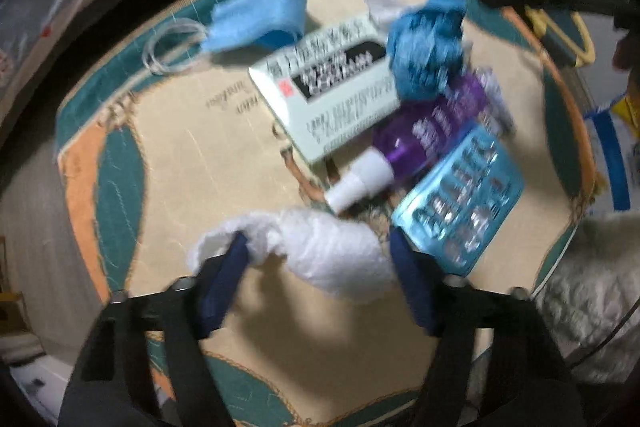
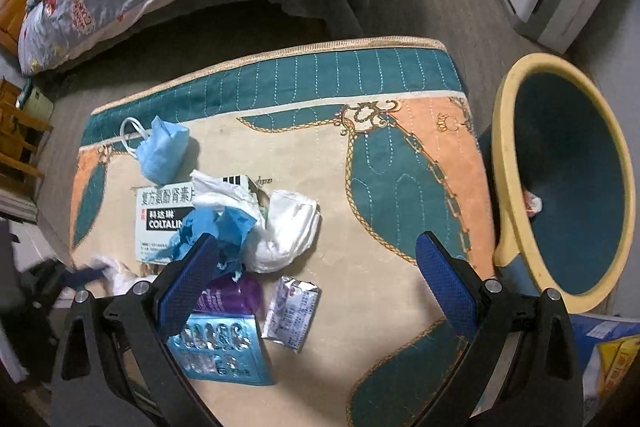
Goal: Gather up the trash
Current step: 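Grasp the white tissue with the left tool while the right tool grasps the blue cloth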
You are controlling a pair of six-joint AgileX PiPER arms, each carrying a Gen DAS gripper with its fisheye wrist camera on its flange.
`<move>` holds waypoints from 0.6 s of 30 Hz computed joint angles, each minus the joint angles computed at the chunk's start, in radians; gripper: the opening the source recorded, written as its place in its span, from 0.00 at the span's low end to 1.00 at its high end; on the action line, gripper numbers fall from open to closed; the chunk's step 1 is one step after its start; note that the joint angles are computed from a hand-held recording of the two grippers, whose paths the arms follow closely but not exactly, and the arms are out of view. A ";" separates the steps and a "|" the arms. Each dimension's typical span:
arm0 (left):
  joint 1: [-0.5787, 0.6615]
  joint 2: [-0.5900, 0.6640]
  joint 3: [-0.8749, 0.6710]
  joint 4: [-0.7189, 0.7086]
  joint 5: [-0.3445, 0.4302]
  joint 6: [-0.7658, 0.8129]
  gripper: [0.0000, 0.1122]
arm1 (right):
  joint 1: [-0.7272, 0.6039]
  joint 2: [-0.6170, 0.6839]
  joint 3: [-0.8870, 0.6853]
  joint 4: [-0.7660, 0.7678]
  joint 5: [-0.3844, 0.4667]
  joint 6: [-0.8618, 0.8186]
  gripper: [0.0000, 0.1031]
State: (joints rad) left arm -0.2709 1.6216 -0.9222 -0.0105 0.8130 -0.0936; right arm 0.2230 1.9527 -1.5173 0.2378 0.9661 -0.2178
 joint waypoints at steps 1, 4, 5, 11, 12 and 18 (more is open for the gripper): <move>0.004 0.012 -0.005 -0.002 0.011 0.014 0.45 | -0.004 0.004 -0.005 0.018 0.003 -0.009 0.94; 0.026 -0.003 -0.011 0.000 0.005 0.025 0.33 | -0.008 0.011 -0.015 0.072 0.015 -0.045 0.94; 0.037 -0.018 -0.014 0.013 -0.004 0.007 0.33 | -0.005 0.012 -0.017 0.088 0.020 -0.058 0.94; 0.102 -0.093 -0.033 0.077 -0.058 -0.060 0.32 | 0.055 0.021 -0.023 0.121 0.035 -0.143 0.75; 0.123 -0.096 -0.036 0.055 -0.060 -0.049 0.32 | 0.070 0.023 -0.023 0.108 0.032 -0.151 0.69; 0.154 -0.066 -0.091 0.025 -0.047 -0.026 0.32 | 0.088 0.048 -0.048 0.085 0.067 -0.152 0.20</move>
State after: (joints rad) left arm -0.1169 1.5551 -1.0129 0.0144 0.7659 -0.1194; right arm 0.3113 2.0008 -1.5657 0.3231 1.0327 -0.3700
